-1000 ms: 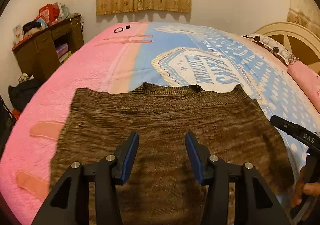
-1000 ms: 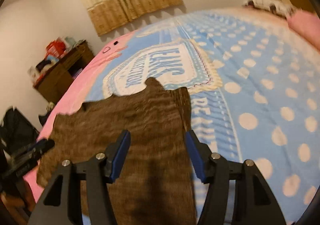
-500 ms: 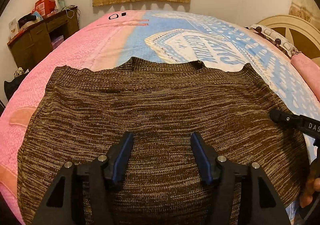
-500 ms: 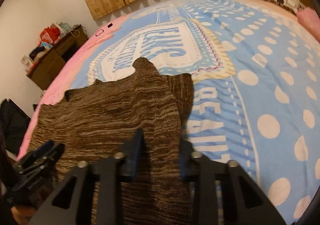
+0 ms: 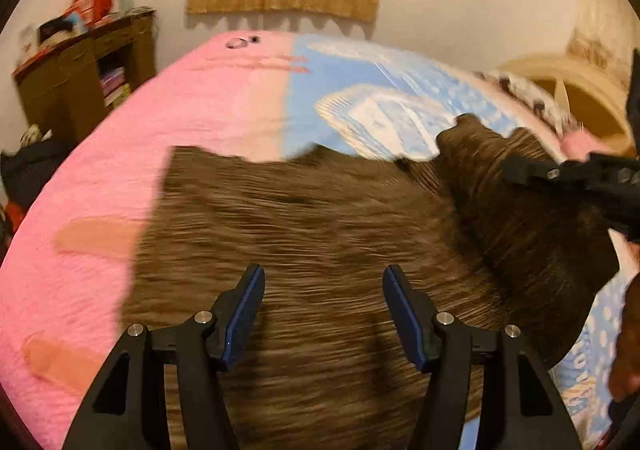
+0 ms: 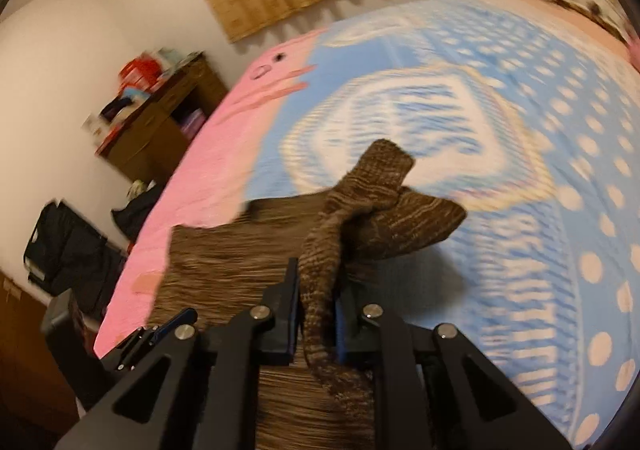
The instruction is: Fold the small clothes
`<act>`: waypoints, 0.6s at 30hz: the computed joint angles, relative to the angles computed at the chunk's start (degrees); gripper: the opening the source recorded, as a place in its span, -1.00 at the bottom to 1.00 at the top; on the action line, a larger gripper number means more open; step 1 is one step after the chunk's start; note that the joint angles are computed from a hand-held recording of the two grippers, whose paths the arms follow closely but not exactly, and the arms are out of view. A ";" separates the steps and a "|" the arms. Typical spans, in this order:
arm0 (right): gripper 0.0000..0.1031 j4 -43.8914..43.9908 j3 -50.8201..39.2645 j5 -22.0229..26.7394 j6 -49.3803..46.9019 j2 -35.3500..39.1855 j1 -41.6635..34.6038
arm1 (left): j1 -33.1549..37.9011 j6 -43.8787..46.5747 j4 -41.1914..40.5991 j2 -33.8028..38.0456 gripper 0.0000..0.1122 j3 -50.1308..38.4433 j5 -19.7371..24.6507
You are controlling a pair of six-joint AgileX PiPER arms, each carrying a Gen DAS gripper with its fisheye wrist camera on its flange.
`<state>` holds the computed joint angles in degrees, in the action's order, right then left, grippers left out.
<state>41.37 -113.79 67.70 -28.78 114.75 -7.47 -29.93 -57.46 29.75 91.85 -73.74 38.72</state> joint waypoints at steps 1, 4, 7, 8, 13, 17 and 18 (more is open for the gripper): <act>-0.69 -0.78 1.10 -1.48 -0.12 -0.95 2.05 | 0.83 -0.83 0.47 -1.72 0.11 2.39 -0.88; -0.69 -2.65 5.51 -6.82 1.08 -3.36 8.83 | 4.19 1.48 -0.38 -4.93 0.11 7.96 -1.94; -0.70 -4.24 7.68 -10.32 2.81 -3.04 14.89 | 6.40 1.54 -0.31 -5.92 0.11 12.33 -4.27; -0.70 -4.78 7.86 -11.04 3.32 -2.51 16.41 | 6.34 -0.24 2.19 -6.61 0.11 14.52 -6.64; -0.70 -8.28 9.86 -16.18 5.14 0.04 22.87 | 3.90 -5.46 9.70 -5.24 0.38 16.13 -7.94; -0.69 -8.13 10.17 -17.06 4.26 0.56 23.30 | 6.57 -4.56 7.08 -7.56 0.39 19.48 -14.25; -0.69 -8.39 9.99 -17.09 3.89 0.27 23.42 | 8.23 -5.73 6.35 -9.80 0.39 22.05 -17.80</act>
